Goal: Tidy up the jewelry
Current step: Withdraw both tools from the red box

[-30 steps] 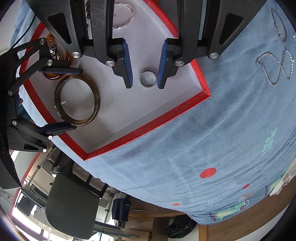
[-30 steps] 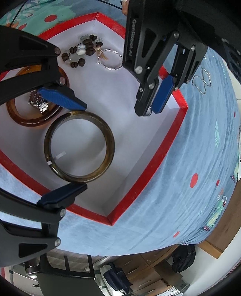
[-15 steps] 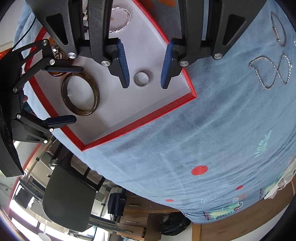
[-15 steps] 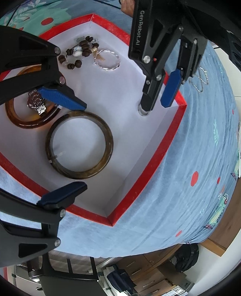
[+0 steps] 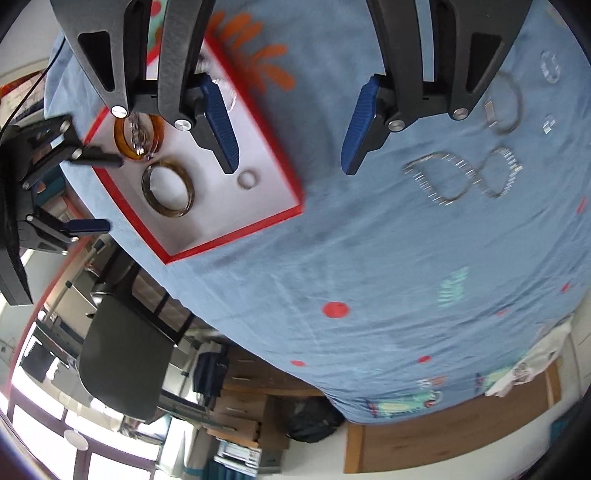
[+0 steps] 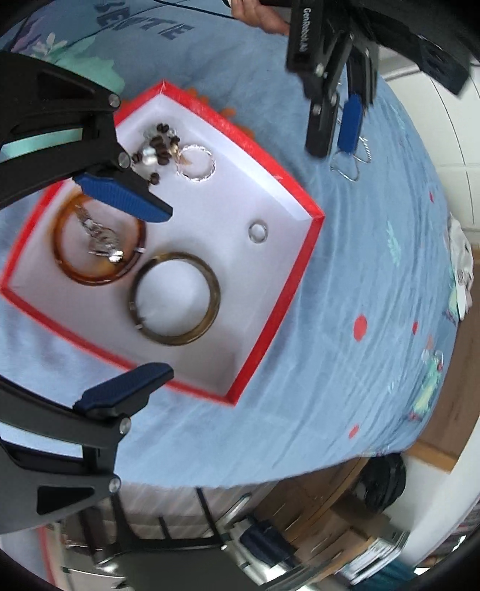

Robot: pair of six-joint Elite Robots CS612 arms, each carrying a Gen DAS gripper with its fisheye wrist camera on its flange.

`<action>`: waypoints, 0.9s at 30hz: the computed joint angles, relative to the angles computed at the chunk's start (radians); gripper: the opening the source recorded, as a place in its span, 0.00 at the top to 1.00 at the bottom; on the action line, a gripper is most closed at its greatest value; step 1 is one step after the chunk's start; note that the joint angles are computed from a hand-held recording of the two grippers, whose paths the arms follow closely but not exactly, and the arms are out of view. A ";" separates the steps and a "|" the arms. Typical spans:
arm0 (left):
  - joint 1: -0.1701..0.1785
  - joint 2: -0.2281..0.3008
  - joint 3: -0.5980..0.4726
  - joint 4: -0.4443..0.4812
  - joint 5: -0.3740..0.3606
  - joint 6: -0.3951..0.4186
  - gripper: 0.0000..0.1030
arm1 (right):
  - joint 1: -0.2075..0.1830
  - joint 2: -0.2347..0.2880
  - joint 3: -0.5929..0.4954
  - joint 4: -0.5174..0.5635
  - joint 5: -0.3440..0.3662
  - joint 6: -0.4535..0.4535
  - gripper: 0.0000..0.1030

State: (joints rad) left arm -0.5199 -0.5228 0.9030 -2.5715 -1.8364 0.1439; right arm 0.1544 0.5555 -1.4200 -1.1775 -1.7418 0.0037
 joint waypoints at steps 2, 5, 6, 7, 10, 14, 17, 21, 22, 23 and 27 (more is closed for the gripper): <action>0.008 -0.031 0.054 -0.030 0.009 -0.007 0.44 | 0.010 -0.002 -0.018 0.017 -0.028 0.025 0.25; 0.016 -0.087 0.152 -0.087 0.039 -0.012 0.42 | 0.027 -0.008 -0.046 0.042 -0.060 0.066 0.25; 0.019 -0.109 0.191 -0.108 0.057 -0.019 0.42 | 0.033 -0.009 -0.052 0.048 -0.069 0.077 0.25; 0.023 -0.125 0.219 -0.127 0.066 -0.026 0.41 | 0.039 -0.011 -0.059 0.055 -0.079 0.087 0.25; 0.029 -0.171 0.303 -0.185 0.105 -0.047 0.39 | 0.062 -0.012 -0.083 0.071 -0.096 0.133 0.25; 0.036 -0.214 0.378 -0.246 0.143 -0.082 0.35 | 0.088 -0.010 -0.105 0.082 -0.105 0.186 0.25; 0.041 -0.243 0.429 -0.291 0.167 -0.098 0.32 | 0.106 -0.007 -0.116 0.091 -0.116 0.225 0.25; 0.045 -0.281 0.495 -0.357 0.208 -0.104 0.29 | 0.131 -0.002 -0.137 0.095 -0.137 0.279 0.25; 0.047 -0.291 0.514 -0.378 0.218 -0.108 0.29 | 0.136 -0.001 -0.141 0.098 -0.144 0.289 0.25; 0.051 -0.300 0.531 -0.395 0.222 -0.119 0.28 | 0.144 0.000 -0.144 0.096 -0.153 0.303 0.25; 0.062 -0.324 0.576 -0.435 0.241 -0.141 0.28 | 0.164 -0.002 -0.146 0.090 -0.172 0.342 0.25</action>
